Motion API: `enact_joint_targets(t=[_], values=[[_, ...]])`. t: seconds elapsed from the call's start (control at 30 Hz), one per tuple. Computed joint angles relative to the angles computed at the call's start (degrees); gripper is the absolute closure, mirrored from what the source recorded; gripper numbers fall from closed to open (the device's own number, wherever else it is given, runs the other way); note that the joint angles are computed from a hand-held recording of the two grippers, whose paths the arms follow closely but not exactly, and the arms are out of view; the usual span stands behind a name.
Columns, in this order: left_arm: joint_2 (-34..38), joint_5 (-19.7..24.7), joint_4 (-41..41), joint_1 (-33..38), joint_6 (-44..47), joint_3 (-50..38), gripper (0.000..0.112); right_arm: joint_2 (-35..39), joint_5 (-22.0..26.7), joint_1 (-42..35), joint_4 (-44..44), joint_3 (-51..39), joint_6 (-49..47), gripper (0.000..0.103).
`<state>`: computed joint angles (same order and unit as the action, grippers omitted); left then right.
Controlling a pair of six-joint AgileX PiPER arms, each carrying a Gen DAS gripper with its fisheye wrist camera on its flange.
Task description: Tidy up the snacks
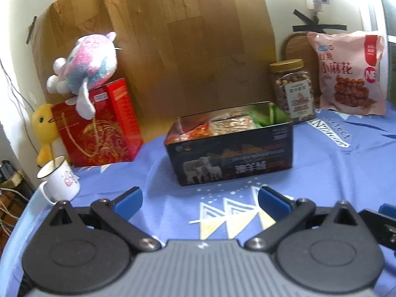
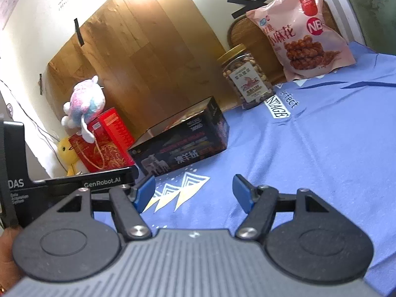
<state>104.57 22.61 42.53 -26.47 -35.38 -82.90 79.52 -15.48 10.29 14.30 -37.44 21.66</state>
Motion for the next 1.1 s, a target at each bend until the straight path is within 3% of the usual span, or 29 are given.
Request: enact_joint_targets(t=[0.27,0.53,0.73,1.1], values=[[0.2,1.8,-2.1,2.0,2.0,-0.3,0.009,2.3,-0.3,0.1,-11.8,-1.1,11.4,0.031],[2.0,4.7,-6.2,2.5,5.5,-2.6,0.009,2.4,-0.2,0.3,-12.2,-1.2,12.6,0.03],[2.7,6.8,-7.3,3.0,6.8,-3.6,0.009,2.9,-0.3,-0.3,-18.1,-1.5,19.1,0.029],[1.9,5.8,5.7,2.1,-3.0,-0.5,0.009,3.7,-0.1,-0.8,-23.8,-1.9,25.3,0.029]])
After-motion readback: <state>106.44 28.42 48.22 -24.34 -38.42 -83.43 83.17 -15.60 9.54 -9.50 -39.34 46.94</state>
